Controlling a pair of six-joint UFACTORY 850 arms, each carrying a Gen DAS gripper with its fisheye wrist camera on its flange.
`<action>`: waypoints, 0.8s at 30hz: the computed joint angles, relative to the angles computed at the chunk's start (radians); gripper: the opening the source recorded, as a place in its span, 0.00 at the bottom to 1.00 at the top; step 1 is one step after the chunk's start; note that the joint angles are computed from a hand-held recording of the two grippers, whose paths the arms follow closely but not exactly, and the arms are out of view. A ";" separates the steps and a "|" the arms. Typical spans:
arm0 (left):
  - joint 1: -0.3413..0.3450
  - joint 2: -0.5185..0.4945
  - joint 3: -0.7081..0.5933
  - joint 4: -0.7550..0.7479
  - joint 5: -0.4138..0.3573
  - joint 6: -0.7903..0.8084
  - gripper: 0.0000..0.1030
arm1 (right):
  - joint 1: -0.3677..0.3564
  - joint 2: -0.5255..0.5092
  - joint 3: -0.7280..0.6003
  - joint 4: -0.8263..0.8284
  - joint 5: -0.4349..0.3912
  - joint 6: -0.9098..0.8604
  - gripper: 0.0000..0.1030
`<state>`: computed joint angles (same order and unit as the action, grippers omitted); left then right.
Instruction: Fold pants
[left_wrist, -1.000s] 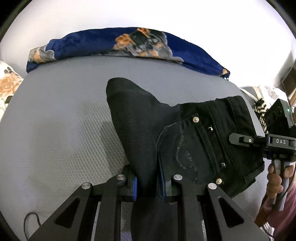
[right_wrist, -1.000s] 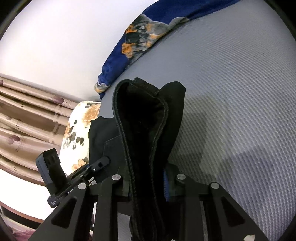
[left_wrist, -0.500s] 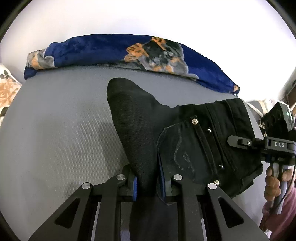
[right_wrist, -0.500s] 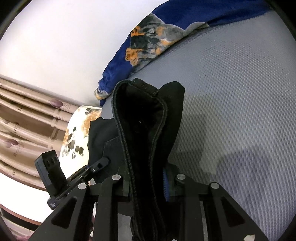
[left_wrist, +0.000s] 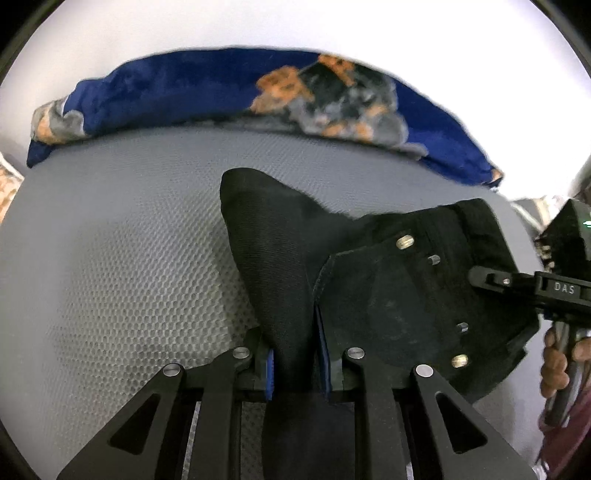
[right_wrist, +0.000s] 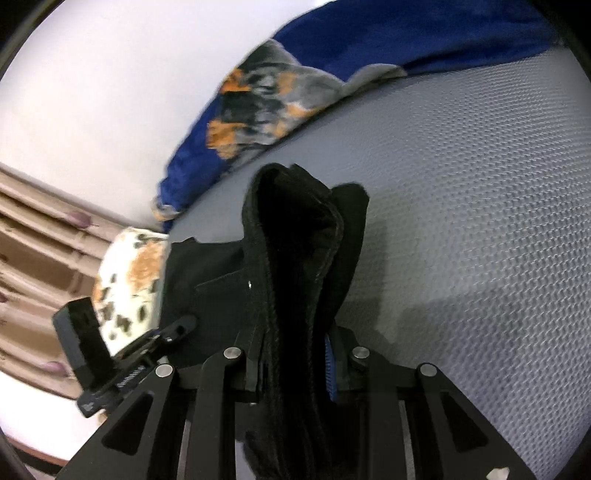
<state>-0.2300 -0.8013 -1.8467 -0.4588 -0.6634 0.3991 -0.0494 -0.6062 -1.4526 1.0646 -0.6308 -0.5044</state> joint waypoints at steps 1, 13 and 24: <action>0.002 -0.001 0.007 -0.010 0.007 0.011 0.23 | 0.005 -0.004 -0.001 -0.041 0.020 0.031 0.25; 0.006 0.094 0.192 0.024 0.120 -0.020 0.56 | 0.051 0.079 0.104 -0.331 0.150 0.233 0.46; -0.033 0.300 0.435 0.371 0.239 -0.334 0.56 | 0.117 0.253 0.250 -0.668 0.282 0.567 0.52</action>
